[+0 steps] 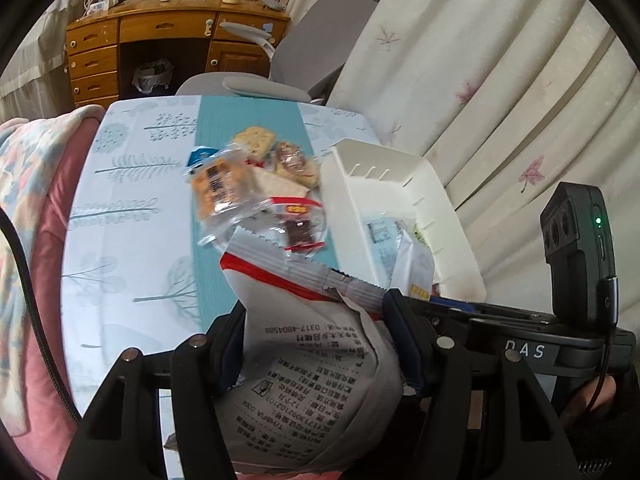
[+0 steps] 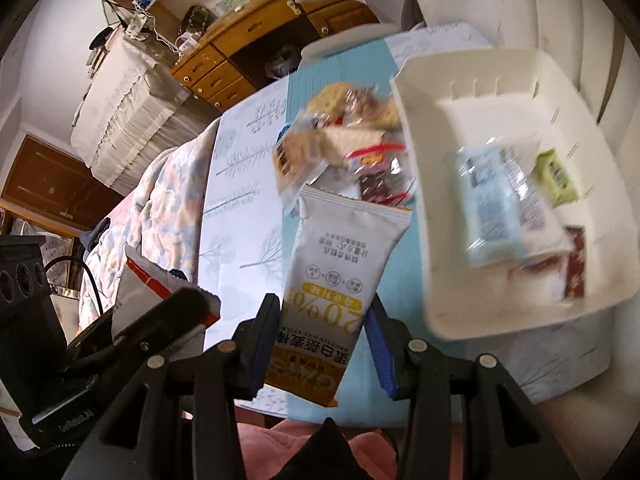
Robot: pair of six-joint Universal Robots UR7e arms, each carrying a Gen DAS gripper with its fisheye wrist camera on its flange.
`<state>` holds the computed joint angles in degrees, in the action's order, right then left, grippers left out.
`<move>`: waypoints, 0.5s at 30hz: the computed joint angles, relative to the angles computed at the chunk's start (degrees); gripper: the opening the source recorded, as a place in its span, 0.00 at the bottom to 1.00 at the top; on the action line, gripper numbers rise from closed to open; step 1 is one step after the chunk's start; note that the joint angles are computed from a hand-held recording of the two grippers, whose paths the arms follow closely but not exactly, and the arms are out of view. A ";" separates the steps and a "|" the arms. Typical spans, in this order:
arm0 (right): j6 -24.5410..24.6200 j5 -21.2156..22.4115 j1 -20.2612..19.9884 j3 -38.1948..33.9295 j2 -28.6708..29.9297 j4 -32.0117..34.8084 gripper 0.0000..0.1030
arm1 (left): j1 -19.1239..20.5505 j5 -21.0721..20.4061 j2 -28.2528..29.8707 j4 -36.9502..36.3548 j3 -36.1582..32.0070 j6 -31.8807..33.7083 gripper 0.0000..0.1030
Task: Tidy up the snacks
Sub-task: 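Carry both snacks over the white tray and open both grippers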
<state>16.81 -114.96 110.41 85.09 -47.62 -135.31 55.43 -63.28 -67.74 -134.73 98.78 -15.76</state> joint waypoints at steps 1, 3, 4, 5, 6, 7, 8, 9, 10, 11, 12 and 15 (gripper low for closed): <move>-0.63 -0.30 -0.18 0.06 -0.30 -0.03 0.42 | -0.40 0.05 0.62 -0.76 -0.02 -0.33 0.60; -2.41 -0.94 -0.76 0.39 -1.52 0.11 0.42 | -1.25 0.28 2.09 -2.29 -0.12 -0.91 0.60; -2.97 -1.10 -1.02 0.57 -2.03 0.29 0.42 | -1.58 0.28 2.85 -2.89 -0.25 -1.16 0.60; -3.63 -1.34 -1.34 0.67 -2.54 0.62 0.42 | -1.95 0.17 3.81 -3.57 -0.48 -1.51 0.60; -4.55 -1.60 -1.83 0.77 -3.24 1.13 0.42 | -2.25 0.13 4.61 -4.18 -0.70 -1.88 0.60; -5.05 -1.78 -2.09 0.85 -3.67 1.39 0.42 | -2.54 -0.05 5.46 -4.90 -0.91 -2.16 0.60; -5.94 -2.08 -2.58 0.93 -4.34 1.76 0.42 | -2.80 -0.32 6.51 -5.69 -1.29 -2.43 0.60; -6.46 -2.32 -2.88 0.97 -4.85 2.09 0.42 | -3.06 -0.43 7.49 -6.40 -1.65 -2.64 0.60; -7.27 -2.61 -3.35 0.99 -5.45 2.41 0.42 | -3.28 -0.45 8.39 -7.07 -1.94 -2.78 0.60; -7.78 -2.78 -3.67 1.06 -5.89 2.62 0.42 | -3.45 -0.53 9.63 -7.98 -2.39 -2.80 0.60; -8.65 -3.15 -4.25 1.15 -6.56 2.94 0.42 | -3.67 -0.68 10.64 -8.54 -2.87 -2.92 0.60; -10.26 -4.07 -5.52 1.32 -8.08 3.74 0.42 | -4.17 -1.45 13.47 -10.12 -4.11 -3.43 0.60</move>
